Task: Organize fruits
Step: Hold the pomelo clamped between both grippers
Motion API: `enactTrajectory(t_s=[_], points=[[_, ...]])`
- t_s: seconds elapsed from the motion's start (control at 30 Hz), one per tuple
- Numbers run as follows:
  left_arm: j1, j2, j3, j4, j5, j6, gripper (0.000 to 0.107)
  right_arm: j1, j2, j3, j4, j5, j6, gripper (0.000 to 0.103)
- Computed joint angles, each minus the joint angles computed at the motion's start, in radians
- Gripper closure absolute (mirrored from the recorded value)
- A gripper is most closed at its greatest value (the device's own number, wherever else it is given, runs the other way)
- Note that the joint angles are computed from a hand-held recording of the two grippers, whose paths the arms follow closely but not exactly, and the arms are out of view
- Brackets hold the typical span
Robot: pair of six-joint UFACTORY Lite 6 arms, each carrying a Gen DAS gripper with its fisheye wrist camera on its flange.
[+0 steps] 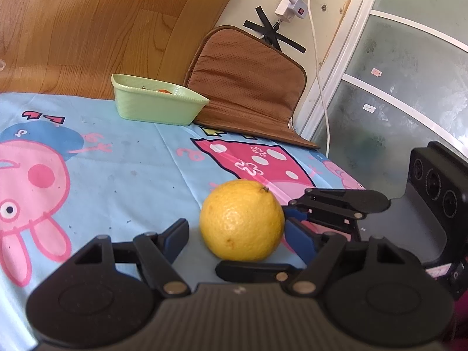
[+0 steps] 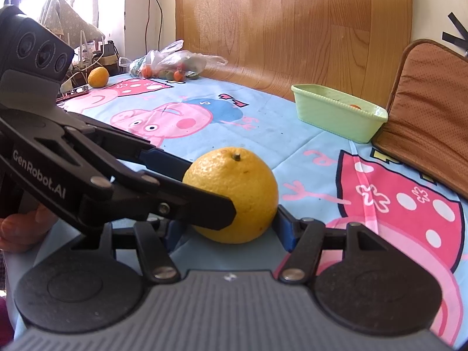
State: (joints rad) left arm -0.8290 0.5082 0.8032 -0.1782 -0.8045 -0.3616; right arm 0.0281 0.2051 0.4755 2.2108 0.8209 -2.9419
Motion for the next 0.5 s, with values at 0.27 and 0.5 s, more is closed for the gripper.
enactTrajectory(t_s=[0.27, 0.5], points=[[-0.017, 0.000, 0.009, -0.046, 0.015, 0.043, 0.030, 0.001, -0.002, -0.001, 0.002, 0.000, -0.002, 0.037], [-0.012, -0.003, 0.008, -0.037, 0.019, 0.040, 0.030, 0.001, -0.002, -0.001, 0.003, 0.000, -0.005, 0.037]])
